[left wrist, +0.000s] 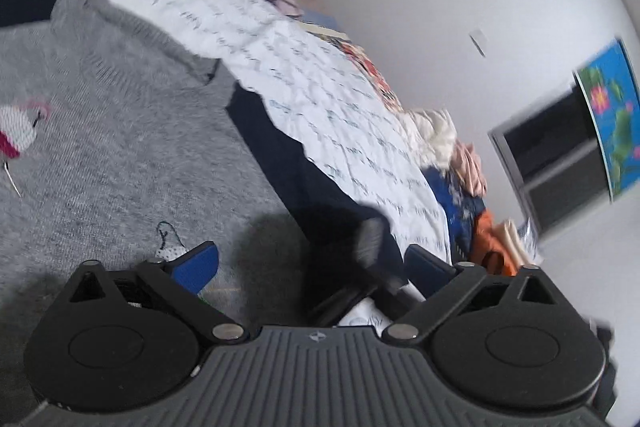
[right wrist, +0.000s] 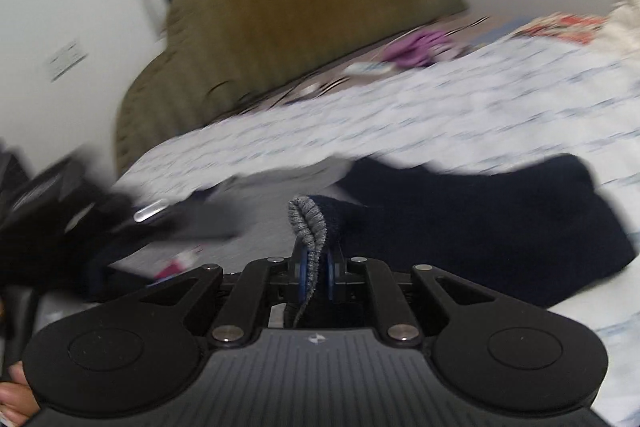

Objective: Fold small clothes

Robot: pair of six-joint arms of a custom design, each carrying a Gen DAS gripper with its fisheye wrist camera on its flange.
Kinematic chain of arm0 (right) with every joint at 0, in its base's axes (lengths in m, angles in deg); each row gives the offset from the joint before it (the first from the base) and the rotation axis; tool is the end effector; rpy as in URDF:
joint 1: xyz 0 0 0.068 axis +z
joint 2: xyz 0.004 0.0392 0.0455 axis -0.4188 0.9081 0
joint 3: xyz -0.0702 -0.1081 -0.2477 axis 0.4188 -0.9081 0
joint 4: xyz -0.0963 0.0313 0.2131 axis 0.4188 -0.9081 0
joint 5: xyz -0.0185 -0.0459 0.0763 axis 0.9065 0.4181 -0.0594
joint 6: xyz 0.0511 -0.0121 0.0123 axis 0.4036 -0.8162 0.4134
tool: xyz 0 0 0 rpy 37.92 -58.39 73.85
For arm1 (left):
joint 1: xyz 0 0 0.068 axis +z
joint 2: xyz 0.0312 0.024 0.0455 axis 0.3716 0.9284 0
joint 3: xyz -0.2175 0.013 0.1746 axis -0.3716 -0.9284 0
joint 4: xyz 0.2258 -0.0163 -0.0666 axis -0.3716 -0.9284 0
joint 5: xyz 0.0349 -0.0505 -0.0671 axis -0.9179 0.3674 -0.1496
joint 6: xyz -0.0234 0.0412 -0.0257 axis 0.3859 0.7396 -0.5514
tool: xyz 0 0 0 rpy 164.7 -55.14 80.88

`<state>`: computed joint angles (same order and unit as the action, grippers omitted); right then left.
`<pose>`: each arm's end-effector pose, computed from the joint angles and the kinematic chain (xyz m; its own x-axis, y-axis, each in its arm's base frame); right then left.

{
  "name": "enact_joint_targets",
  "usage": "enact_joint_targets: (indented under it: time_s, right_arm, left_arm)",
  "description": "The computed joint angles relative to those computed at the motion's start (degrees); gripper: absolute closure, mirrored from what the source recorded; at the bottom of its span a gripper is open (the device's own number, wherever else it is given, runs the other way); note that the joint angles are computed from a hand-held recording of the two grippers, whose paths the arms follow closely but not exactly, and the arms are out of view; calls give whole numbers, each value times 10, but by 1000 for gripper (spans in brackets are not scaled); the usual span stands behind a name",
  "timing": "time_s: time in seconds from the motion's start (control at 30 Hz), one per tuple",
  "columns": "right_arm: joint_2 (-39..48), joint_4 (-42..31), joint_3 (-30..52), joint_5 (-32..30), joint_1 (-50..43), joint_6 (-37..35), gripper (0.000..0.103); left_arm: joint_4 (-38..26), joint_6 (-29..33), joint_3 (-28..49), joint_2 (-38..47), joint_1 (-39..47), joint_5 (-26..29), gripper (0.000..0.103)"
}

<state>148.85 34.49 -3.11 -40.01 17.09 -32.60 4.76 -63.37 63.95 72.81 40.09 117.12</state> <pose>0.1906 0.1501 0.1742 -0.5028 0.3352 -0.7968 -0.0009 0.9216 0.3882 0.3287 0.0757 0.1726 -0.8856 -0.0643 -0.4600 0.3455 0.5707 -0.7450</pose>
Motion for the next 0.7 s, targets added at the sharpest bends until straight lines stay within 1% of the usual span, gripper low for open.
enact_joint_targets:
  time_s: [0.07, 0.1, 0.13, 0.17, 0.2, 0.23, 0.27, 0.3, 0.37, 0.4, 0.43, 0.47, 0.5, 0.57, 0.6, 0.63, 0.7]
  right_arm:
    - [46, 23, 22, -16, 10, 11, 91]
    - [58, 28, 31, -20, 15, 15, 91]
    - [67, 27, 39, -19, 23, 14, 83]
    - [72, 20, 45, -9, 35, 11, 70]
    - [73, 8, 50, 5, 43, 10, 61]
    - [67, -7, 51, 26, 54, 17, 40]
    - [56, -13, 44, 39, 60, 22, 23]
    - [41, -10, 29, 51, 68, 25, 20]
    - [1, -8, -3, 57, 71, 31, 20]
    - [-22, -23, -14, 52, 68, 34, 20]
    - [-45, -23, -31, 57, 69, 37, 20]
    - [-71, -24, -50, 68, 72, 43, 20]
    - [-96, -36, -63, 80, 74, 53, 20]
    - [-148, -69, -84, 103, 73, 79, 20]
    - [-170, -83, -92, 107, 65, 90, 20]
    - [-192, -98, -99, 110, 56, 102, 20]
    - [-224, -114, -112, 118, 34, 111, 20]
  left_arm:
    - [3, -34, 18, 26, -7, -8, 18]
    - [-7, -38, 27, 38, -11, -8, 21]
    - [-18, -32, 35, 47, -15, -10, 25]
    - [-21, -28, 39, 53, -20, -15, 28]
    - [-14, -31, 34, 50, -25, -24, 29]
    - [-3, -36, 31, 52, -29, -33, 31]
    - [-1, -39, 30, 55, -32, -38, 31]
    - [1, -42, 30, 56, -34, -42, 33]
    - [14, -44, 24, 57, -38, -58, 43]
    - [22, -51, 22, 56, -41, -66, 47]
    - [31, -59, 20, 55, -47, -78, 53]
    - [40, -62, 17, 52, -51, -90, 62]
    - [55, -68, 10, 47, -58, -109, 66]
    - [84, -74, -4, 36, -72, -151, 86]
    - [97, -74, -12, 30, -76, -165, 90]
    - [105, -71, -16, 26, -78, -173, 97]
    - [118, -63, -24, 12, -80, -187, 97]
